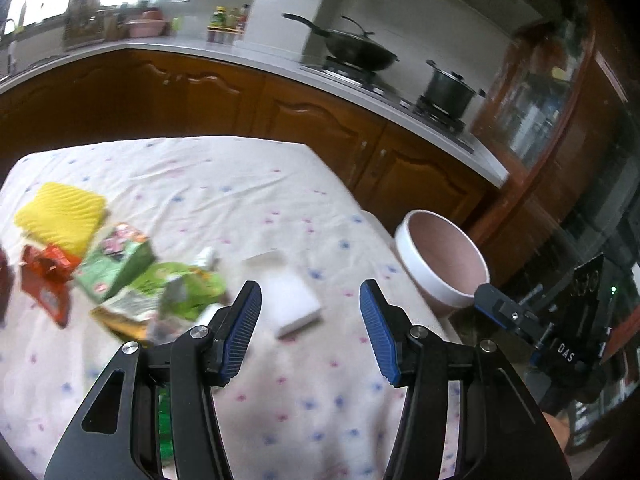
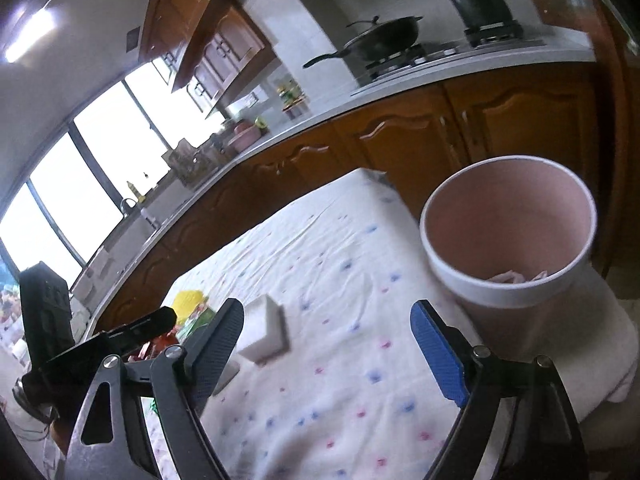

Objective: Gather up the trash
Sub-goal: 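Move both tools back over the white foam blocks on the table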

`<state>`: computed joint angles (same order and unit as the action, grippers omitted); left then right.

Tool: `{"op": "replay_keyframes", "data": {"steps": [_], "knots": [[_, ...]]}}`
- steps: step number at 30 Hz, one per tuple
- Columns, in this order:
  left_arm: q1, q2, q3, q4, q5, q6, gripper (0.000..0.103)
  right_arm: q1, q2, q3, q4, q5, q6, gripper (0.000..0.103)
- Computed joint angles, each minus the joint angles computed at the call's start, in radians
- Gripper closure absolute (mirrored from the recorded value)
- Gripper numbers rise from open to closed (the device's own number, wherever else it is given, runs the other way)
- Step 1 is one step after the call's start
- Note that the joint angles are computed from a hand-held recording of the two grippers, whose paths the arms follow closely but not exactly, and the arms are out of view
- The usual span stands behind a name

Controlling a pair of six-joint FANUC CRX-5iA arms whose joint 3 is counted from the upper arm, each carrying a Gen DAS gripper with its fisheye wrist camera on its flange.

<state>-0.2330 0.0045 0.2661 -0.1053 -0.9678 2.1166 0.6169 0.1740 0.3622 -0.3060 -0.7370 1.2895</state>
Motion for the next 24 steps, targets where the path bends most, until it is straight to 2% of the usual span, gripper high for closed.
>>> {"op": "replay_keyframes", "data": {"steps": [12,21,24], "knots": [[0.072,-0.133,-0.144,-0.029,-0.003,0.068,0.051,0.067,0.026,0.031,0.001,-0.031,0.031,0.016],[0.117,-0.156,-0.174,-0.007,-0.023,0.033,0.051,0.106,0.076,0.092,0.015,-0.069,0.062,0.016],[0.125,-0.158,-0.188,0.029,-0.014,-0.024,0.051,0.112,0.107,0.128,0.009,-0.093,0.077,0.016]]}}
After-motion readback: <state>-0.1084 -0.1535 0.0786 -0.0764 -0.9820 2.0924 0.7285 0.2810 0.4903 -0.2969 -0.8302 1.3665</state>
